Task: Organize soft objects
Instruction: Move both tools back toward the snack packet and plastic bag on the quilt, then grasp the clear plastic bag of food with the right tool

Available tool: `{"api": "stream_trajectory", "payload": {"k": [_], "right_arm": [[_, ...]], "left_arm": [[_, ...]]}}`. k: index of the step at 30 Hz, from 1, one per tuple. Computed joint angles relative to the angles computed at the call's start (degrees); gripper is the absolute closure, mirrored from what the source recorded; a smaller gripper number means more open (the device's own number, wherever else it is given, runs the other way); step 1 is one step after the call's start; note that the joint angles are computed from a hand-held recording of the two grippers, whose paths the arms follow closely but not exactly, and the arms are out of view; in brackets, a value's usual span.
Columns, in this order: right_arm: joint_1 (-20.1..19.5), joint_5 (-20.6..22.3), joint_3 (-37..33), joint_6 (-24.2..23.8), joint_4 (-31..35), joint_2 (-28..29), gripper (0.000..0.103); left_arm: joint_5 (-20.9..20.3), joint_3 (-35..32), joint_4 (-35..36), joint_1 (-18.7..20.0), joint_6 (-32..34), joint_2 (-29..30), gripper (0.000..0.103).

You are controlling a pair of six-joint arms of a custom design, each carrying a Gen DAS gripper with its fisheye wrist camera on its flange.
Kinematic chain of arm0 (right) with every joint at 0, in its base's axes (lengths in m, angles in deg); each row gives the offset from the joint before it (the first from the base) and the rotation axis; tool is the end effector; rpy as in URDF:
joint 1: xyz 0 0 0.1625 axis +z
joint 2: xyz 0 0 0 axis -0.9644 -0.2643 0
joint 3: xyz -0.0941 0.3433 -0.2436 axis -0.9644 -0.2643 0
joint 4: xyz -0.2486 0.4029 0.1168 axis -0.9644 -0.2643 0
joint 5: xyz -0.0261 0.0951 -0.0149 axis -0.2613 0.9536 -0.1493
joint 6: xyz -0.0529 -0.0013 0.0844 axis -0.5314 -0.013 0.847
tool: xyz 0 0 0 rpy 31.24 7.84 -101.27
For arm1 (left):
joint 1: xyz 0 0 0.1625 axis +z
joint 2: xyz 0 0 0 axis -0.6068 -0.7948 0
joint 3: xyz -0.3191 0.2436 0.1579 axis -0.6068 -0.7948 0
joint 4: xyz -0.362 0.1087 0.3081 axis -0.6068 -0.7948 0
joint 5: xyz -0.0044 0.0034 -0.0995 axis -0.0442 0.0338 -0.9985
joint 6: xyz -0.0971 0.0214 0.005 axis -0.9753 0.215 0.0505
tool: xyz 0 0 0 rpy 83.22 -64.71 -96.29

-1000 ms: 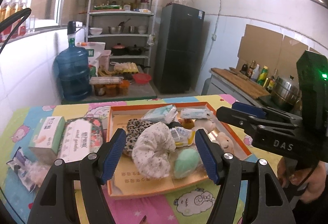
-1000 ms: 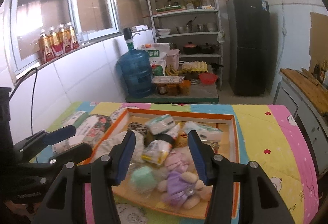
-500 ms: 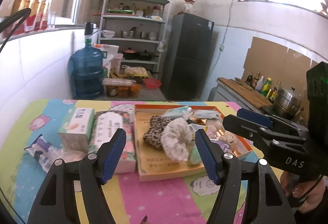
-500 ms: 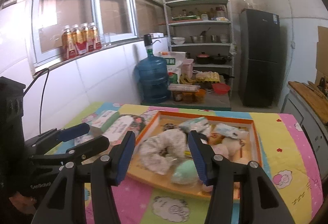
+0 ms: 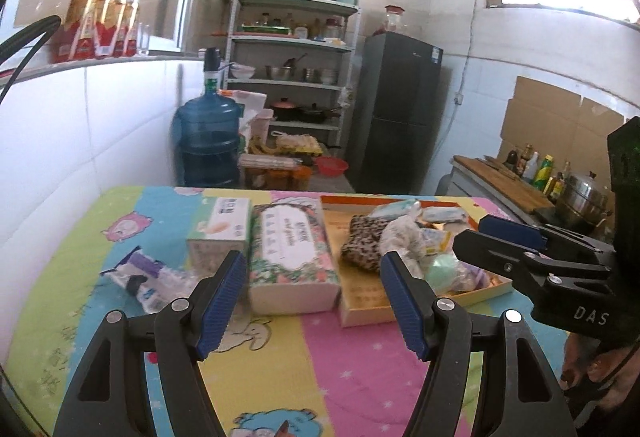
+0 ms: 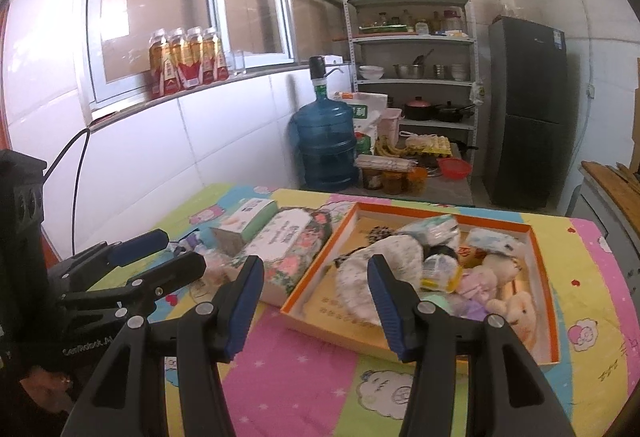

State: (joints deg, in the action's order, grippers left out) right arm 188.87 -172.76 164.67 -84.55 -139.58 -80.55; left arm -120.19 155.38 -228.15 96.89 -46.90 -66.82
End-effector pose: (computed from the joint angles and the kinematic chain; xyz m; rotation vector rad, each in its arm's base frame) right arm 0.3293 -0.5056 0.0442 0.8535 -2.3789 1.0839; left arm -0.0668 -0.4887 0.2779 0.6581 2.2915 -1.2354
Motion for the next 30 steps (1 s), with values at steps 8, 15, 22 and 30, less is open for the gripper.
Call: {"api": "stream_trajectory", "payload": {"k": [8, 15, 22, 30], "right_arm": [[0.88, 1.57, -2.34, 0.28, 2.75, 3.32, 0.049], [1.43, 3.83, -5.42, -0.66, 5.96, 6.93, 0.049], [2.03, 4.99, -8.38, -3.04, 9.03, 9.72, 0.049], [2.91, 5.18, -13.86, -8.07, 17.21, 13.18, 0.036]], "left_arm": [[1.05, 0.14, -1.57, 2.96, 1.21, -1.41, 0.032], [1.16, 0.01, -2.63, 6.30, 1.41, -2.69, 0.032], [-0.09, -1.09, -1.79, 10.52, 0.13, -3.66, 0.032], [-0.71, -3.12, -1.10, 14.79, -1.44, -3.23, 0.032]]}}
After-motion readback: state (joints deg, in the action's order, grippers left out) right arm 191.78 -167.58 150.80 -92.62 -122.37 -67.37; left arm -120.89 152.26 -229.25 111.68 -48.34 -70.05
